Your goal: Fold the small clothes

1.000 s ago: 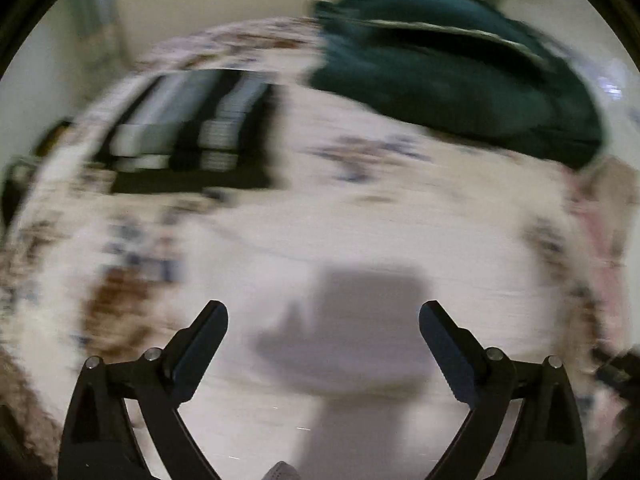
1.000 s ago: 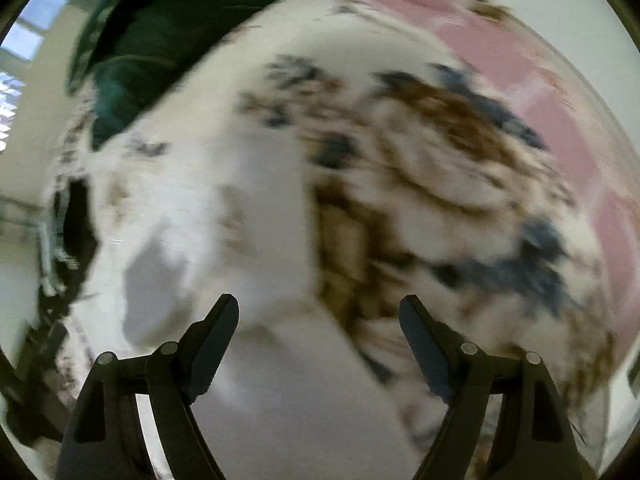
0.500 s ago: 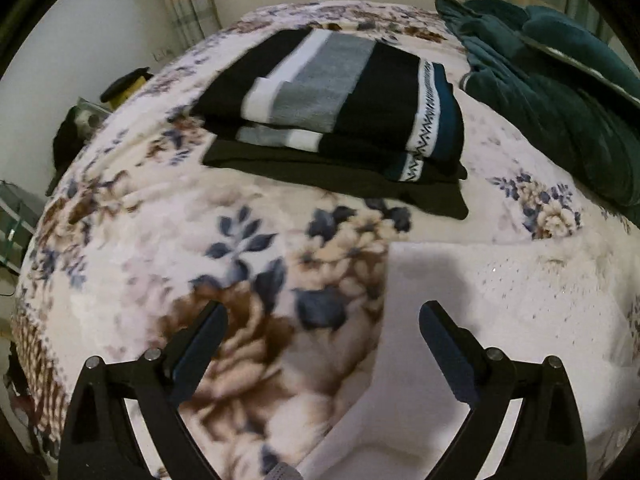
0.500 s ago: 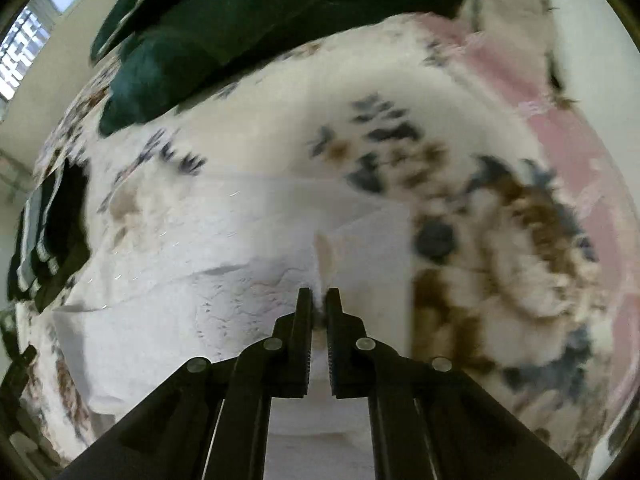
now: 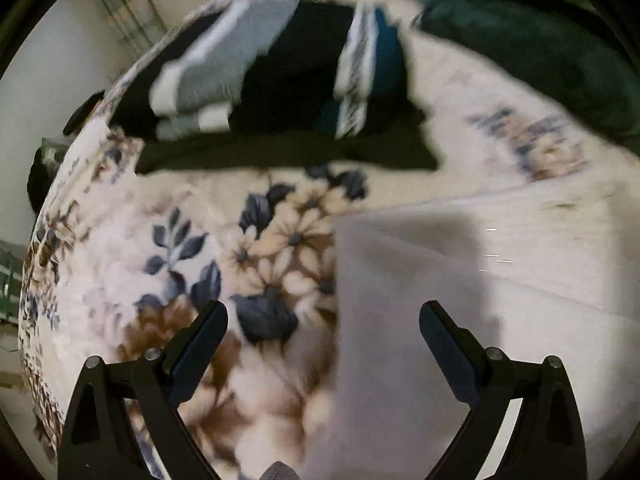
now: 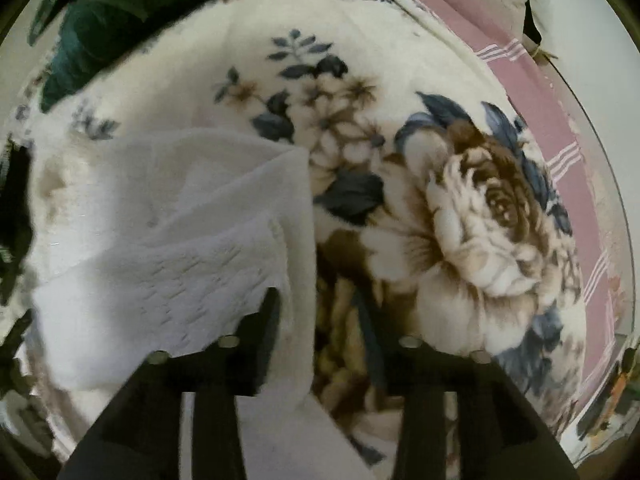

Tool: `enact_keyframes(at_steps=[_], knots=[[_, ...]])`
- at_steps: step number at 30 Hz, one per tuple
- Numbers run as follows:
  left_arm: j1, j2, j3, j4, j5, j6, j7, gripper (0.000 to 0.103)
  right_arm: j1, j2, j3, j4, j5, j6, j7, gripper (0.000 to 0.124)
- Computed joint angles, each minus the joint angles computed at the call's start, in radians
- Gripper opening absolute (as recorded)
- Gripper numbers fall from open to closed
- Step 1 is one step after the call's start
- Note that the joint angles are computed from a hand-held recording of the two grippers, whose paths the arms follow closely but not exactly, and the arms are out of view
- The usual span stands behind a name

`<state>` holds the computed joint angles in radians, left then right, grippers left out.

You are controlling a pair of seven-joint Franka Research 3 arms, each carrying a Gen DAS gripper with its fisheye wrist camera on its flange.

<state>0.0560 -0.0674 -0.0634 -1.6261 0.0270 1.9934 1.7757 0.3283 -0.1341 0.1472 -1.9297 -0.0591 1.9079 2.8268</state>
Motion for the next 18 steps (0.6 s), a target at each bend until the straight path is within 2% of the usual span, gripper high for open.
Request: enact_keyframes(at_steps=[3,5,9,13,15,16,17,18], knots=[[-0.015,-0.125,0.002,-0.058,-0.046,-0.02,0.051,0.098,0.005,-0.069,0.007,-0.015,0.023,0.009,-0.014,0.07],[-0.04,-0.204,0.005,-0.094,-0.079,-0.053,0.064,0.098,0.006,-0.101,0.013,-0.001,0.047,-0.024,-0.029,0.071],[-0.116,-0.364,-0.005,-0.182,-0.148,-0.173,0.027,0.098,0.002,-0.177,0.004,0.002,0.112,-0.07,-0.132,0.071],[-0.214,-0.539,-0.048,-0.325,-0.19,-0.319,-0.08,0.098,-0.02,-0.264,-0.03,-0.06,0.184,-0.072,-0.298,0.071],[-0.259,-0.613,-0.102,-0.388,-0.19,-0.415,-0.175,0.098,-0.042,-0.306,-0.057,-0.102,0.216,-0.068,-0.393,0.07],[-0.278,-0.636,-0.131,-0.405,-0.2,-0.474,-0.238,0.098,-0.05,-0.325,-0.077,-0.128,0.243,-0.053,-0.452,0.067],[-0.293,-0.648,-0.149,-0.414,-0.213,-0.511,-0.295,0.098,-0.057,-0.33,-0.099,-0.145,0.264,-0.047,-0.522,0.06],[-0.307,-0.665,-0.172,-0.429,-0.235,-0.544,-0.367,0.098,-0.064,-0.327,-0.119,-0.155,0.281,-0.047,-0.593,0.058]])
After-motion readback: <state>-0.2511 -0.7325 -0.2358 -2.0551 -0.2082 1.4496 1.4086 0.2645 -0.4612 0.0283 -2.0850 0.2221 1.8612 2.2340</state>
